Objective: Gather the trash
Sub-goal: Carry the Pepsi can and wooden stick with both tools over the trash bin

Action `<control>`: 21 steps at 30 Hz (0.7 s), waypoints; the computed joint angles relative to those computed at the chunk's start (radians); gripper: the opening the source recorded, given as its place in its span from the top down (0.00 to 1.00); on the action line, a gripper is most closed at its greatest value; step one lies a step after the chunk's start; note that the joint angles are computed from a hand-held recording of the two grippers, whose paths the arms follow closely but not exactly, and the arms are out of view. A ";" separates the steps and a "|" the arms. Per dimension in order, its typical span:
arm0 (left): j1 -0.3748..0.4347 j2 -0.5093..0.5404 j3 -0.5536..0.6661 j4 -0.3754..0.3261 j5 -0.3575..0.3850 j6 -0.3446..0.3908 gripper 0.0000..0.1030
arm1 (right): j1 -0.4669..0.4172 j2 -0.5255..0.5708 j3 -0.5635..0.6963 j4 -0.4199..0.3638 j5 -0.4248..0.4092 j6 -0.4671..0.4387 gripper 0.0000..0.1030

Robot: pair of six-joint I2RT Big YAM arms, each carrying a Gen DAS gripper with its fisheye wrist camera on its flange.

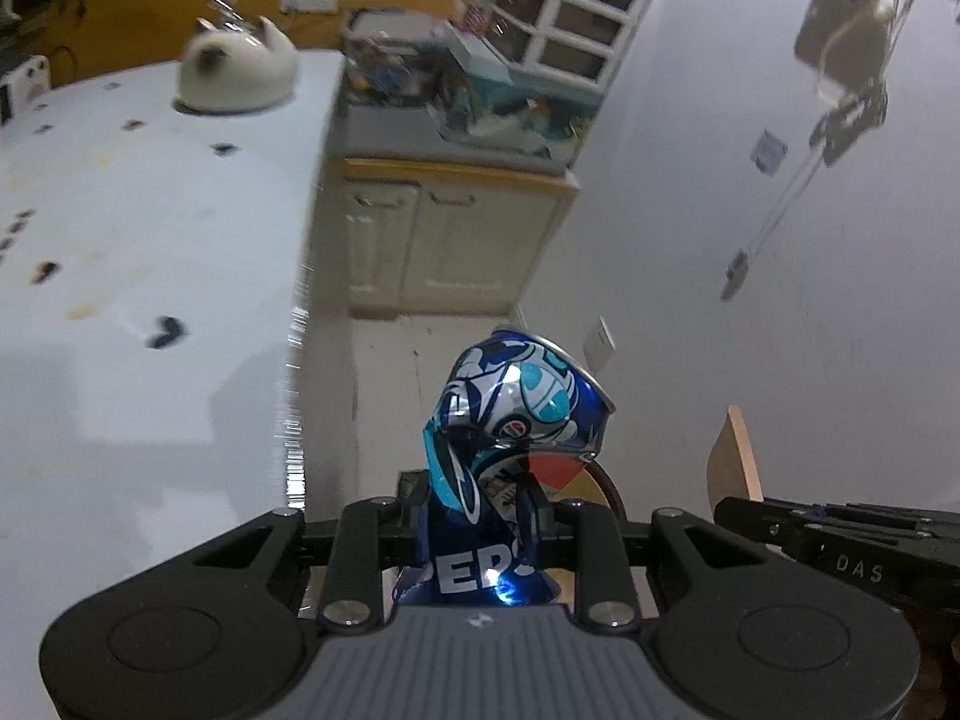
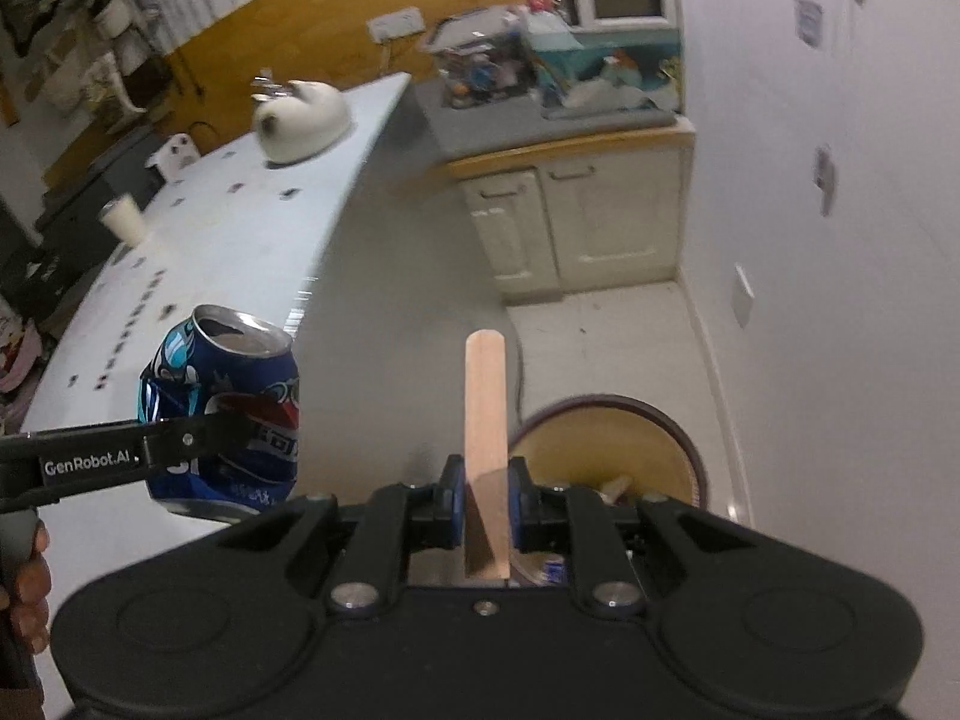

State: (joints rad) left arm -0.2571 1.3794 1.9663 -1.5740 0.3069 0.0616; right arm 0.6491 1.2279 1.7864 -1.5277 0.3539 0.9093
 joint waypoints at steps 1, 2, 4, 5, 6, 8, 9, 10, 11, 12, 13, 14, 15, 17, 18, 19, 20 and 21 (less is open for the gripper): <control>-0.013 0.008 -0.007 0.003 -0.002 -0.001 0.72 | -0.020 -0.015 -0.025 0.005 -0.012 -0.001 0.86; -0.026 0.018 -0.015 0.007 -0.005 0.000 0.72 | -0.041 -0.030 -0.051 0.009 -0.025 -0.001 0.86; -0.055 0.038 -0.036 0.018 -0.015 0.003 0.72 | -0.079 -0.058 -0.101 0.015 -0.045 0.001 0.86; -0.067 0.047 -0.047 0.025 -0.021 0.006 0.72 | -0.094 -0.070 -0.123 0.017 -0.052 0.005 0.86; -0.079 0.060 -0.056 0.030 -0.026 0.009 0.72 | -0.112 -0.082 -0.147 0.018 -0.061 0.008 0.86; -0.104 0.089 -0.075 0.041 -0.037 0.019 0.73 | -0.152 -0.105 -0.198 0.022 -0.084 0.016 0.86; -0.114 0.102 -0.081 0.047 -0.042 0.021 0.73 | -0.166 -0.111 -0.215 0.022 -0.093 0.018 0.86; -0.126 0.118 -0.091 0.054 -0.045 0.025 0.73 | -0.182 -0.118 -0.236 0.025 -0.105 0.021 0.86; -0.133 0.132 -0.098 0.059 -0.045 0.027 0.73 | -0.200 -0.126 -0.261 0.031 -0.120 0.020 0.86; -0.143 0.147 -0.109 0.066 -0.048 0.028 0.73 | -0.215 -0.133 -0.282 0.036 -0.132 0.020 0.86; -0.150 0.161 -0.119 0.073 -0.048 0.028 0.72 | -0.231 -0.137 -0.304 0.044 -0.145 0.017 0.86; -0.158 0.176 -0.129 0.080 -0.045 0.027 0.72 | -0.249 -0.142 -0.329 0.056 -0.159 0.014 0.86; -0.163 0.189 -0.145 0.087 -0.039 0.030 0.73 | -0.265 -0.143 -0.344 0.063 -0.171 0.009 0.86; -0.176 0.221 -0.168 0.095 -0.025 0.040 0.73 | -0.295 -0.146 -0.384 0.090 -0.194 0.007 0.86; -0.182 0.235 -0.184 0.100 -0.009 0.048 0.72 | -0.309 -0.146 -0.404 0.107 -0.206 0.007 0.86; -0.190 0.250 -0.195 0.102 -0.008 0.058 0.72 | -0.321 -0.147 -0.422 0.123 -0.216 0.007 0.86; -0.197 0.264 -0.203 0.104 -0.010 0.069 0.72 | -0.334 -0.146 -0.440 0.140 -0.228 0.004 0.86; -0.207 0.275 -0.220 0.115 -0.006 0.077 0.72 | -0.345 -0.145 -0.456 0.156 -0.237 0.002 0.86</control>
State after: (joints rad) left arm -0.4644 1.6546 1.7468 -1.4586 0.3007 0.1384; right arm 0.3040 1.0826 1.3301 -1.3713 0.1167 0.9112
